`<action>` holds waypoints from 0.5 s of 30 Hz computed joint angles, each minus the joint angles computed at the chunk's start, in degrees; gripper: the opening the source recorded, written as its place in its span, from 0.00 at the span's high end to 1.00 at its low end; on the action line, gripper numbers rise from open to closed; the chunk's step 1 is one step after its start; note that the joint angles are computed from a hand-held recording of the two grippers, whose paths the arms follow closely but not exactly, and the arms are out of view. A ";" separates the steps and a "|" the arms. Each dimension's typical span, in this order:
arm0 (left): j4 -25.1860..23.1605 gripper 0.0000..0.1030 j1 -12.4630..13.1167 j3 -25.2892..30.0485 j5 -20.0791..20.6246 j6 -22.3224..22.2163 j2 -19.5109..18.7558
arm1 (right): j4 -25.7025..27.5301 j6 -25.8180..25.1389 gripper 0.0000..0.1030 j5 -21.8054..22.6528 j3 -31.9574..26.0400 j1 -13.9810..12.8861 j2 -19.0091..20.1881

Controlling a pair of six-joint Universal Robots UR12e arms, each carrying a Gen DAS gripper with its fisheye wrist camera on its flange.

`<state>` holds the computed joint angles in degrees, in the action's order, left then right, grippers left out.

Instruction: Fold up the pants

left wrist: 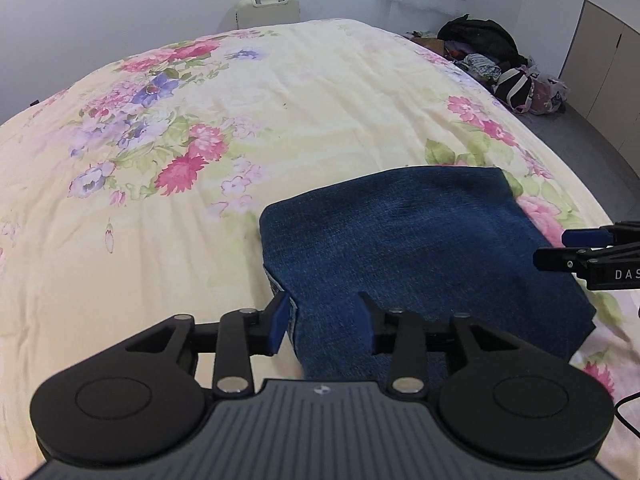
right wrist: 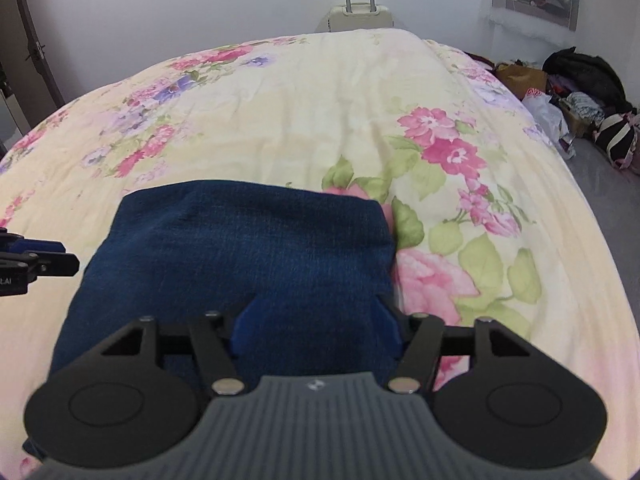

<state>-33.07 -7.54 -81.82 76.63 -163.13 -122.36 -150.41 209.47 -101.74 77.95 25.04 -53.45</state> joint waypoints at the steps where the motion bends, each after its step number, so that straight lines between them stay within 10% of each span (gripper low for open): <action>1: -0.62 0.43 0.25 -0.33 -1.04 -0.20 0.37 | -0.57 1.41 0.32 1.53 1.37 -0.22 -0.94; 4: -2.31 0.28 1.92 -1.31 -6.84 -3.11 0.95 | -3.83 7.50 0.26 6.78 5.70 -1.34 -3.43; 15: -6.29 0.29 8.48 -1.64 -27.43 -22.75 -3.91 | -16.57 23.02 0.26 24.33 14.12 -6.44 -4.36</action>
